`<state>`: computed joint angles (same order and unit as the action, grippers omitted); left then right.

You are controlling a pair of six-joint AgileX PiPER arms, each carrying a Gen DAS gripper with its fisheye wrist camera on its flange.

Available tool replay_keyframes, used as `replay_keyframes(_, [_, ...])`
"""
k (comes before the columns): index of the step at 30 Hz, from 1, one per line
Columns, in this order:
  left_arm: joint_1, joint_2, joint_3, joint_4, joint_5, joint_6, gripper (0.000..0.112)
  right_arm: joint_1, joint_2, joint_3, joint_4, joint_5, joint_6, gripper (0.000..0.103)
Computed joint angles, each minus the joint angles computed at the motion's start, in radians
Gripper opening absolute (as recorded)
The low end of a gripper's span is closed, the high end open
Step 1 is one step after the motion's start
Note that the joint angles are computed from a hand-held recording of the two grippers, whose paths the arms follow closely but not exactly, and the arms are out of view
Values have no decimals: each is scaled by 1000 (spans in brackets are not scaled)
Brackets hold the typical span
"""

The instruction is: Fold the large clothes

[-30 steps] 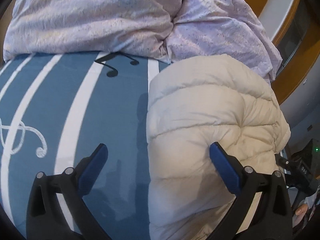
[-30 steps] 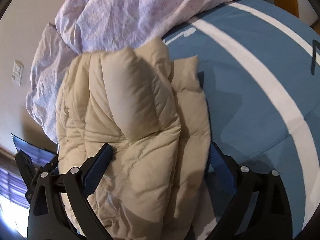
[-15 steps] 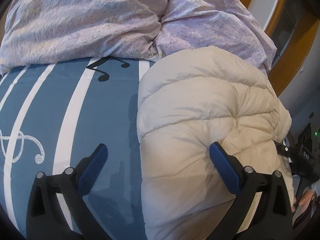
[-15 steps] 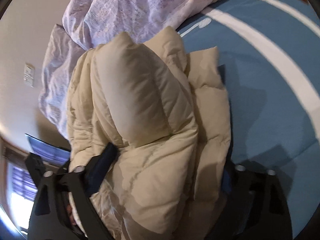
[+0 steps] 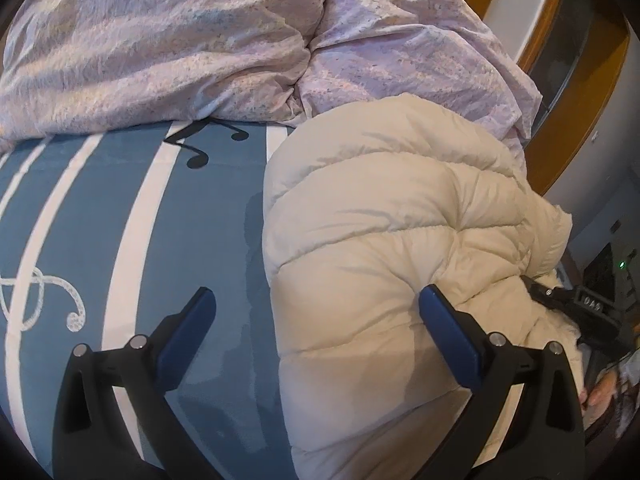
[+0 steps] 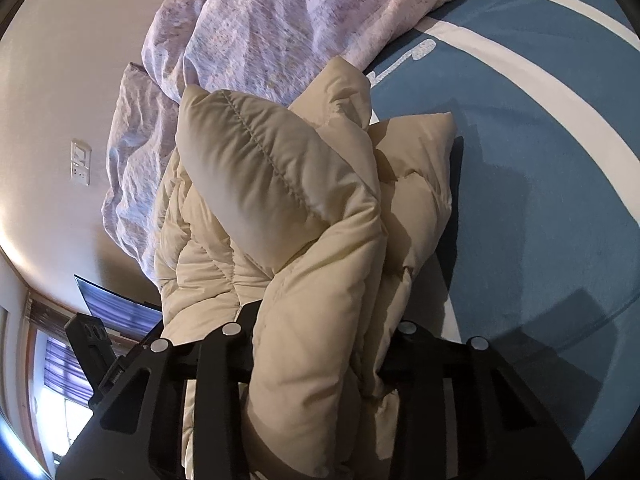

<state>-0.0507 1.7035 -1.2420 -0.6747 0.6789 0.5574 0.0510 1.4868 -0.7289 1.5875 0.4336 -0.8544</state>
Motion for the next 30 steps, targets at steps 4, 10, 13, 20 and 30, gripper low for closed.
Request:
replay_keyframes(4, [32, 44, -50, -48, 84, 4, 101, -1, 3, 0, 6, 3, -5, 37])
replay_keyframes(10, [61, 100, -77, -132, 162, 45, 101, -12, 11, -1, 13, 23, -18, 37])
replay_keyframes(13, [89, 152, -98, -212, 235, 59, 101, -20, 16, 2, 26, 37, -35, 37])
replay_keyframes(20, [116, 214, -115, -348, 346, 111, 65, -39, 21, 4, 50, 77, -65, 35])
replay_keyframes(30, [209, 135, -103, -394, 365, 180, 38, 46, 76, -140, 35, 83, -33, 26])
